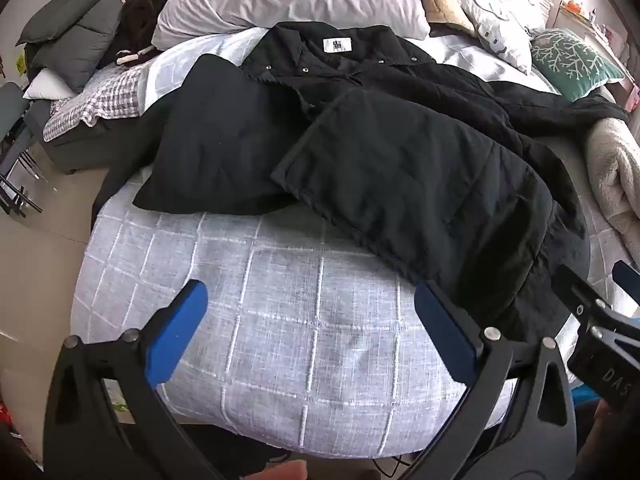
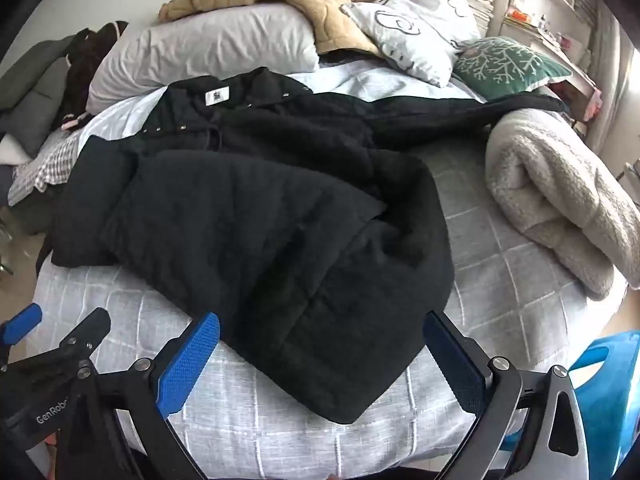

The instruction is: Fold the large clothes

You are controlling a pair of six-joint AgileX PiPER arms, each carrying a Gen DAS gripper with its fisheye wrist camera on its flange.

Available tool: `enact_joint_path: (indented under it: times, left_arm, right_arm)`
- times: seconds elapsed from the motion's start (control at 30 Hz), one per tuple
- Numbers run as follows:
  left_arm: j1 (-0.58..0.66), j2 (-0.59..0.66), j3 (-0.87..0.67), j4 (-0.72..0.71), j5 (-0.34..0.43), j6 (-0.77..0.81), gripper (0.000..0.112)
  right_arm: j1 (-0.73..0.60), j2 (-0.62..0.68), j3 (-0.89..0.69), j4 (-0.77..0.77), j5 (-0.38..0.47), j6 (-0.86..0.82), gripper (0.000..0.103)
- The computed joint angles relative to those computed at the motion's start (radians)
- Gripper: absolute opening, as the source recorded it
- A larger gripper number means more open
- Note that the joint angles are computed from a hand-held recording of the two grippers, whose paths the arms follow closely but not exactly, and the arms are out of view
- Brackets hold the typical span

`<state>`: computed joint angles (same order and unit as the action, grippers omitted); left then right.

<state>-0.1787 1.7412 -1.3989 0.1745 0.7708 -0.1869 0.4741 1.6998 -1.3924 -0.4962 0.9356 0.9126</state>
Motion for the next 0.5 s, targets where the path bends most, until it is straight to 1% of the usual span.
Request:
enact_joint_path:
  times: [0.07,0.1,0.13,0.17,0.23,0.27,0.33,0.5]
  left_arm:
    - [-0.002,0.000,-0.002,-0.001,0.002,-0.001,0.103]
    - [-0.004,0.001,-0.002,0.000,0.005,-0.003,0.103]
    - [-0.007,0.001,-0.003,0.001,0.006,-0.003,0.103]
    - [-0.010,0.002,-0.005,0.001,0.009,-0.003,0.103]
    - [-0.016,0.004,-0.011,-0.001,0.016,-0.005,0.103]
    - [-0.019,0.005,-0.014,-0.001,0.019,-0.007,0.103]
    - [-0.002,0.002,0.013,-0.019,-0.013,0.015,0.103]
    - [0.002,-0.005,0.015,-0.028,-0.013,0.029,0.103]
  right_arm:
    - [0.004,-0.009,0.005,-0.011,0.004,0.010,0.103]
    - [0.034,0.025,-0.031,-0.037,0.048,0.019,0.103]
    - [0.040,0.048,-0.059,-0.022,0.061,0.001,0.103]
    - [0.016,0.042,-0.053,0.021,0.033,-0.032,0.103]
    - [0.000,0.014,-0.011,0.034,-0.009,-0.032,0.103]
    - [0.005,0.026,-0.029,0.023,0.004,-0.041,0.103]
    - [0.007,0.022,-0.024,0.025,-0.002,-0.033,0.103]
    - [0.002,0.015,-0.020,0.039,-0.006,-0.043,0.103]
